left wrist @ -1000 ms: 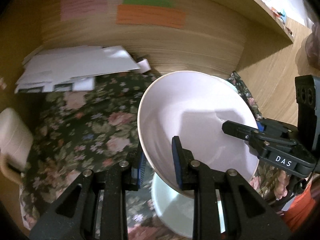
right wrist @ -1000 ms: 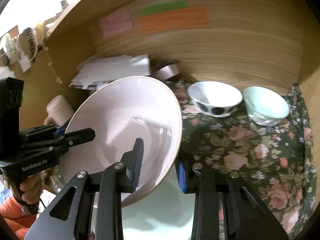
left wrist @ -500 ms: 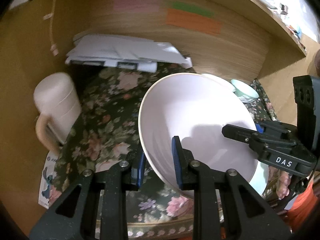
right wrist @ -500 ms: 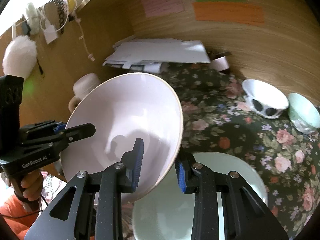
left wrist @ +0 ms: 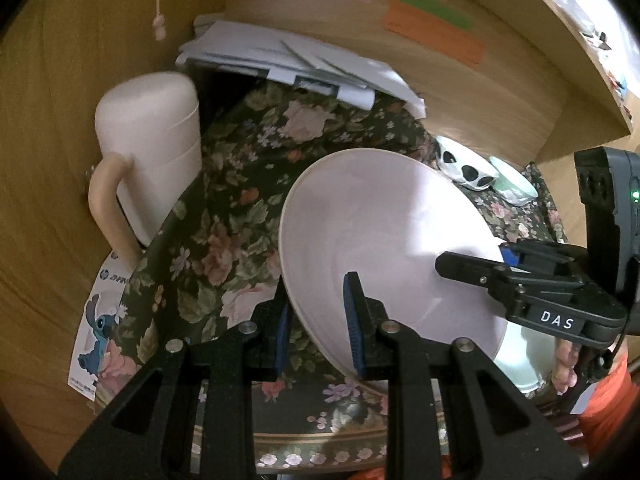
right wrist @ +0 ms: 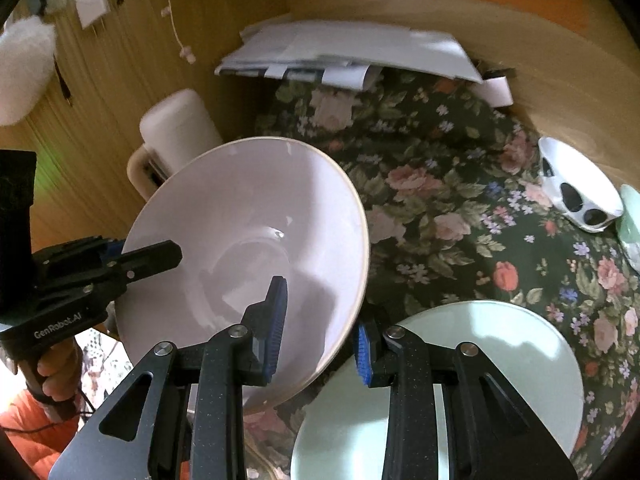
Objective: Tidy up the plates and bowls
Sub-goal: 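Lift the pale pink bowl with both grippers and carry it over the plate stack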
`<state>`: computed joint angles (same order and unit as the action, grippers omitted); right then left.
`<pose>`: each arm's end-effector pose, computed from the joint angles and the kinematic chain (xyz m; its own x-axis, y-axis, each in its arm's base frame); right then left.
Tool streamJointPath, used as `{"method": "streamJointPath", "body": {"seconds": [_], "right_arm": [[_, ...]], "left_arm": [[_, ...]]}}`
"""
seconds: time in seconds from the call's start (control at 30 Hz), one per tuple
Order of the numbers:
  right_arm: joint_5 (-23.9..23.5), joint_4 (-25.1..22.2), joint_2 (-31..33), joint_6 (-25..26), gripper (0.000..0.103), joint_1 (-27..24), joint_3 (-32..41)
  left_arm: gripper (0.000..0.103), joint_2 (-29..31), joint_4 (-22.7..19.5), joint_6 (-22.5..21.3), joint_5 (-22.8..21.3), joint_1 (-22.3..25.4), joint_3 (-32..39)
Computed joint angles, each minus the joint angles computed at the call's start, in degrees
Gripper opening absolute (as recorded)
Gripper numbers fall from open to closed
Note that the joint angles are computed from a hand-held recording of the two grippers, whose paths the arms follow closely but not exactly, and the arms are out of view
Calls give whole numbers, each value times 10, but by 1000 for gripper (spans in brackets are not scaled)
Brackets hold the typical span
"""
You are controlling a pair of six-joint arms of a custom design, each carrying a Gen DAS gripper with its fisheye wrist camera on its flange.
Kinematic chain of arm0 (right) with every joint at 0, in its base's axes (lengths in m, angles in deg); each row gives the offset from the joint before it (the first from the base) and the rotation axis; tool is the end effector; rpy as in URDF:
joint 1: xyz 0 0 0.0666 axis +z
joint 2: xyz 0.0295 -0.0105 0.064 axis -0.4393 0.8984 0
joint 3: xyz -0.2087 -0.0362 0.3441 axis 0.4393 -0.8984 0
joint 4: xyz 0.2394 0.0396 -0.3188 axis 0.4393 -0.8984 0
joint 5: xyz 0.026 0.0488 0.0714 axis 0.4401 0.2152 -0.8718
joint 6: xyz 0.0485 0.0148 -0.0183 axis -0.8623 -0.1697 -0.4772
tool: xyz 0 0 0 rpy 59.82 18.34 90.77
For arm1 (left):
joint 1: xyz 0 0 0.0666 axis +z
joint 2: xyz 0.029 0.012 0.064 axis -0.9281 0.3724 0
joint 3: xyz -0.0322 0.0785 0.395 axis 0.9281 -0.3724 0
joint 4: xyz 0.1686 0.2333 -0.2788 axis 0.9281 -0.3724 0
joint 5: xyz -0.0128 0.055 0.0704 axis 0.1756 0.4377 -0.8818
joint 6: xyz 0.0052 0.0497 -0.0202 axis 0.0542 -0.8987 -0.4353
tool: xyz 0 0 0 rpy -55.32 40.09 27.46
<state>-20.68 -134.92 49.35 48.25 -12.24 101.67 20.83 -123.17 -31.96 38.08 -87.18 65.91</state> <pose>0.5914 0.1499 0.4105 -0.8300 0.0346 -0.5567 -0.1229 0.9622 0.2429 0.6428 -0.2325 0.3960 -0.7297 0.2387 -0.6407 0.4671 0.8584 -0.2122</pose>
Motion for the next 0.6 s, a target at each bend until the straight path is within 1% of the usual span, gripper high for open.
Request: {"method": "streamJointPath", "body": {"seconds": [0.3,0.47,0.6], "right_arm": [[-6,-43,40,9,27,2,37],[-1,-51,49,16,28,4,46],[1,-55,54,26,28,5,51]], "left_arm": [[24,30,-24,0,10,9,18],[25,34,-22,-4,7,9,18],[25,39,-29,-5,13,11,23]]}}
